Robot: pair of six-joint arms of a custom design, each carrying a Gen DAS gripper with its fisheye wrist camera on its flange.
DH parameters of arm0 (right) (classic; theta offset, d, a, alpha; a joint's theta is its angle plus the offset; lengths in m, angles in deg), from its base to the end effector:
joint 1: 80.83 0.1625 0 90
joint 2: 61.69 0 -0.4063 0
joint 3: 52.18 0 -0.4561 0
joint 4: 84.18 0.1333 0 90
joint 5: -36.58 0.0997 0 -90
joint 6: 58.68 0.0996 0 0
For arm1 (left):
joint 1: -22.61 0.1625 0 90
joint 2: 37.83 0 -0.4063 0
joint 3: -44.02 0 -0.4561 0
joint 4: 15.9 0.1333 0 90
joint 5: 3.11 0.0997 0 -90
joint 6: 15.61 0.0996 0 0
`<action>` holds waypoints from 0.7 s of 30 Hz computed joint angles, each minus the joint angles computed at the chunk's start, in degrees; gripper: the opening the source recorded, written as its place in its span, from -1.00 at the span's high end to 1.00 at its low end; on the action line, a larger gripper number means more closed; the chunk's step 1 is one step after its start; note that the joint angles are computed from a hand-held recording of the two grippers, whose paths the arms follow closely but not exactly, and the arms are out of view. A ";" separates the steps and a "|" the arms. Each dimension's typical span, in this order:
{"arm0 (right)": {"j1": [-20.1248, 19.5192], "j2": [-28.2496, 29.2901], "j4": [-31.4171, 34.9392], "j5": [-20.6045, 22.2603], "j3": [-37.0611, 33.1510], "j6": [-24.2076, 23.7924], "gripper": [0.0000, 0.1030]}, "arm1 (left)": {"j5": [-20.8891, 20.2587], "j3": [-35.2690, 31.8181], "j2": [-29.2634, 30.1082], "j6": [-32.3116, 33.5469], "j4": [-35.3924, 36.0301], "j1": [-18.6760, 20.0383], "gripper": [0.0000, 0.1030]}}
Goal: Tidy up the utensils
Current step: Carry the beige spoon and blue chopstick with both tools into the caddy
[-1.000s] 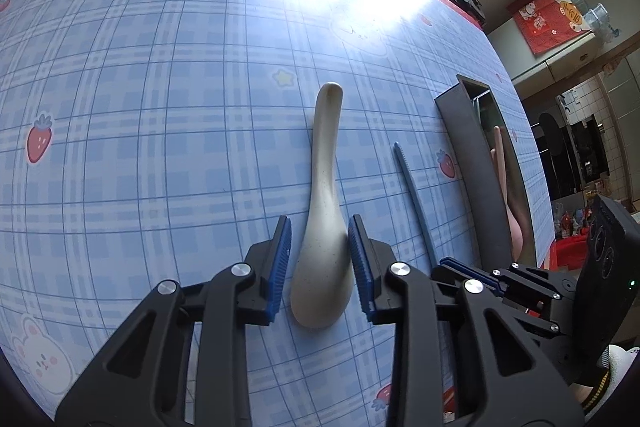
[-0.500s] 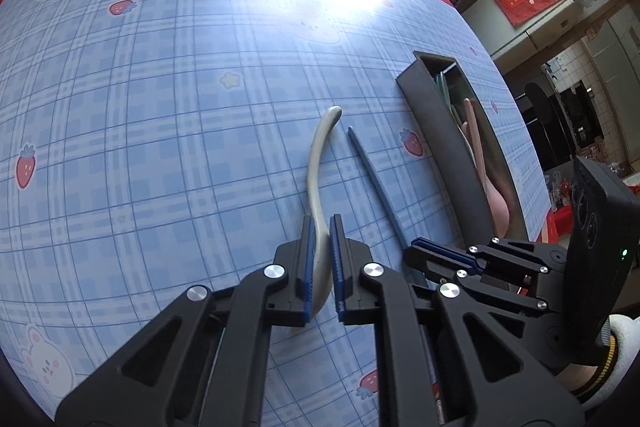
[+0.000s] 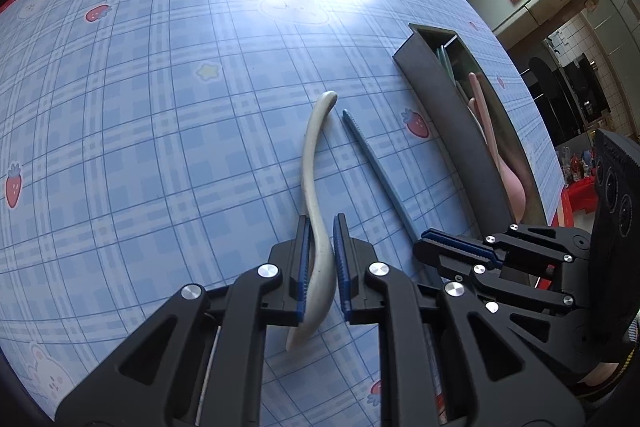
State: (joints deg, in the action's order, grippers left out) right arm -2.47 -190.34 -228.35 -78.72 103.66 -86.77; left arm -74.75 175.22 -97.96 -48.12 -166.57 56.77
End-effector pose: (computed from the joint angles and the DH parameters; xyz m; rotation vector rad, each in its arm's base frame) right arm 0.0320 -0.2942 0.2364 0.2287 -2.5405 0.3804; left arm -0.2644 -0.3784 -0.0276 0.6029 2.7180 -0.1318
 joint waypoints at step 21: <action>-1.09 -1.03 1.76 2.81 -0.67 -1.10 0.88 | 0.48 0.15 1.62 5.77 1.19 -3.48 0.70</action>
